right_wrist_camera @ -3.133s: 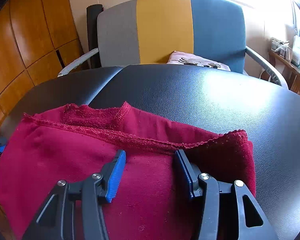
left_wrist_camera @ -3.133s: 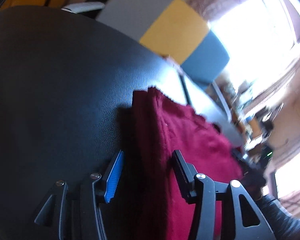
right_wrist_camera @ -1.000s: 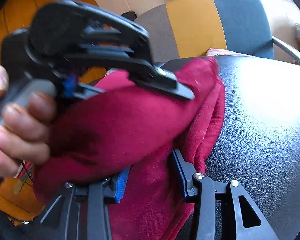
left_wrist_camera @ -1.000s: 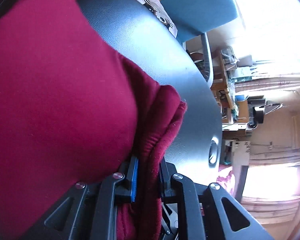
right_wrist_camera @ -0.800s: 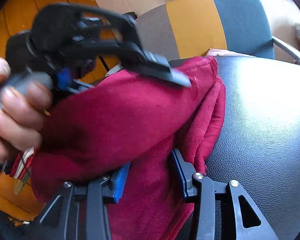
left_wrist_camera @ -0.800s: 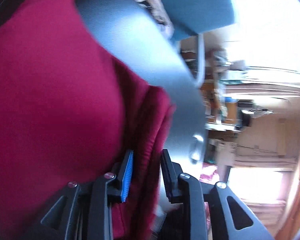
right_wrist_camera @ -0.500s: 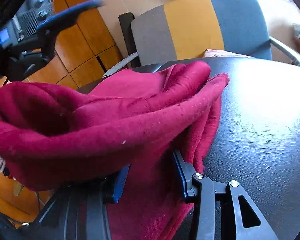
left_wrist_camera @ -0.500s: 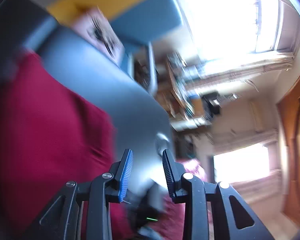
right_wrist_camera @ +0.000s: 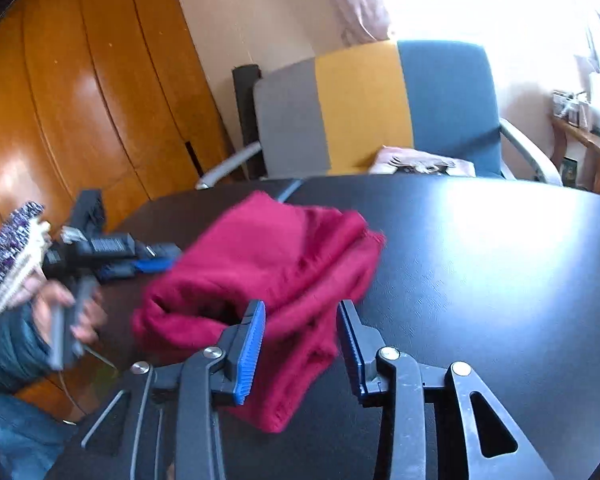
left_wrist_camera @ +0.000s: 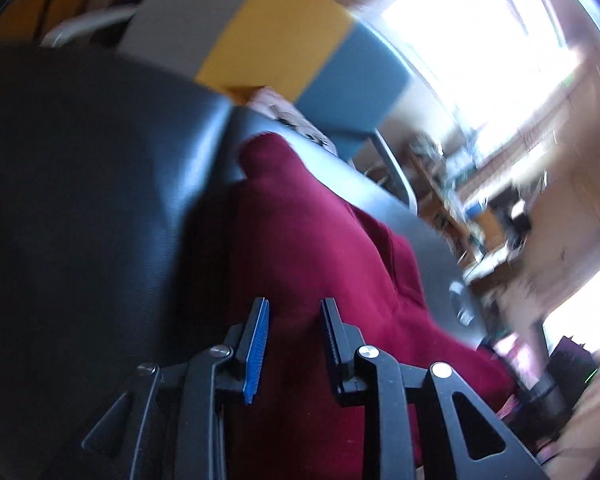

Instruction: Fold clothes

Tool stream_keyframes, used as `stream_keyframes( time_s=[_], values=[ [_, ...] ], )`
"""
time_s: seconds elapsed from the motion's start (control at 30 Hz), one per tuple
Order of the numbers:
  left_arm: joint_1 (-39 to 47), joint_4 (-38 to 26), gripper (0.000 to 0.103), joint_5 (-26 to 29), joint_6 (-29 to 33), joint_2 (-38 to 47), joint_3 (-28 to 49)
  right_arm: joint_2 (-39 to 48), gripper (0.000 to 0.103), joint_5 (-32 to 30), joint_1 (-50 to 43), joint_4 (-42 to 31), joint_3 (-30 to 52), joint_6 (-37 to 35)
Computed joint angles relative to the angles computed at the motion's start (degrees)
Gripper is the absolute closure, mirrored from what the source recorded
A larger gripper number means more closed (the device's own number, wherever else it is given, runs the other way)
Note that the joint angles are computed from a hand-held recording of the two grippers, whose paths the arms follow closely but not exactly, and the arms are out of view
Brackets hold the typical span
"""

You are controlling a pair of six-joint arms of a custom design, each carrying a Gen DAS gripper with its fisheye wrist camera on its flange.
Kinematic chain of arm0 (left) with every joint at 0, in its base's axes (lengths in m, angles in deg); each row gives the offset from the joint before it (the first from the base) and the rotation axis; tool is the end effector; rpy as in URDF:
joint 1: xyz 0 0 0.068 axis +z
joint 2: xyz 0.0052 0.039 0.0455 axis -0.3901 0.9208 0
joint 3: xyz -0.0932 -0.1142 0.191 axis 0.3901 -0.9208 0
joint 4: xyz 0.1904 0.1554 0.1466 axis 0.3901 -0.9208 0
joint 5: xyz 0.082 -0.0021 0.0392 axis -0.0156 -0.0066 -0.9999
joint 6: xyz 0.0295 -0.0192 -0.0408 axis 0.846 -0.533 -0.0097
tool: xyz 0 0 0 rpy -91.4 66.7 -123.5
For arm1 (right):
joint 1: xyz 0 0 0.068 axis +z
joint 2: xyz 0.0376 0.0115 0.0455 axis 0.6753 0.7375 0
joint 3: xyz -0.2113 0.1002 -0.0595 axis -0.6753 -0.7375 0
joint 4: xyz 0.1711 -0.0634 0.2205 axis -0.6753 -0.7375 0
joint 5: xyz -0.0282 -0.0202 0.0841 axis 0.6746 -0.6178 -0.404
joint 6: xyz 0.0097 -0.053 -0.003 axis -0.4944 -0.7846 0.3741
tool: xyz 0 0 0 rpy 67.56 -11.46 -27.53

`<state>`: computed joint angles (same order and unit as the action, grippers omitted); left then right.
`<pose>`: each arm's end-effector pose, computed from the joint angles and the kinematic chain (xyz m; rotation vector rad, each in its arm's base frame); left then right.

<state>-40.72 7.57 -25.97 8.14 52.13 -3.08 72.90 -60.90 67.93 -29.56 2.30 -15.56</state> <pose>0.3902 -0.1432 0.1447 0.3134 2.4396 -0.8685 0.2292 0.1056 0.1622 -0.0034 2.1875 0.3873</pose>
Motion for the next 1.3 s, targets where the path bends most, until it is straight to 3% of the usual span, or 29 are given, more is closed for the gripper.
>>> stream_keyframes(
  time_s=[0.1, 0.2, 0.33, 0.4, 0.43, 0.47, 0.53, 0.6, 0.77, 0.93, 1.03, 1.1, 1.17, 1.23, 1.3],
  values=[
    [-2.07, -0.27, 0.077, -0.33, 4.71, -1.46, -2.68, 10.29, 0.072, -2.09, 2.54, 0.14, 4.81, -0.87],
    [-4.18, 0.82, 0.073, -4.85, 10.08, -3.18, -5.52, 20.48, 0.074, -2.58, 4.87, -1.08, 7.97, -1.14],
    [-4.10, -1.19, 0.071, -6.47, 13.06, -4.04, -5.35, 14.82, 0.074, -9.05, -0.02, 6.80, -0.63, 5.67],
    [-4.96, -2.06, 0.074, -8.68, 13.60, -5.64, -5.54, 9.40, 0.069, -14.01, -4.22, 7.28, -4.06, 8.08],
    [-5.32, -1.52, 0.077, -9.31, 13.87, -7.37, -6.77, 6.67, 0.062, -16.48, -6.40, 7.24, -5.57, 9.24],
    [-5.55, -0.52, 0.077, -8.88, 14.59, -9.69, -8.74, 3.40, 0.042, -18.58, -8.80, 6.86, -6.82, 10.24],
    [-6.33, 0.62, 0.076, -7.45, 16.65, -12.79, -11.44, -1.27, 0.023, -20.07, -12.22, 6.75, -7.97, 10.90],
    [-7.98, 0.96, 0.076, -7.56, 18.30, -12.54, -11.91, -1.67, 0.023, -22.39, -15.14, 9.00, -7.53, 11.27],
    [-8.72, 1.76, 0.074, -7.31, 19.31, -11.88, -12.88, 14.04, 0.023, -21.83, -15.51, 15.86, 3.09, 10.03],
    [-7.98, 1.73, 0.074, -4.32, 18.04, -8.23, -10.32, 27.93, 0.024, -20.15, -15.77, 15.14, 13.73, 10.34],
    [-8.59, 2.59, 0.074, -5.08, 18.53, -7.57, -10.14, 33.00, 0.032, -20.87, -17.19, 16.00, 16.00, 9.90],
    [-8.96, 3.00, 0.074, -5.88, 18.79, -8.32, -10.77, 36.23, 0.050, -20.57, -16.80, 15.49, 18.60, 9.49],
    [-8.97, 3.55, 0.075, -6.03, 18.24, -9.68, -11.71, 39.61, 0.083, -18.28, -15.82, 10.95, 23.36, 7.68],
    [-8.64, 4.74, 0.075, -4.52, 16.94, -11.67, -13.07, 40.39, 0.088, -15.15, -14.69, 6.47, 26.62, 4.74],
    [-8.90, 4.48, 0.074, -2.06, 18.34, -12.29, -13.43, 35.11, 0.089, -13.29, -14.03, 6.88, 24.03, 2.55]
  ],
)
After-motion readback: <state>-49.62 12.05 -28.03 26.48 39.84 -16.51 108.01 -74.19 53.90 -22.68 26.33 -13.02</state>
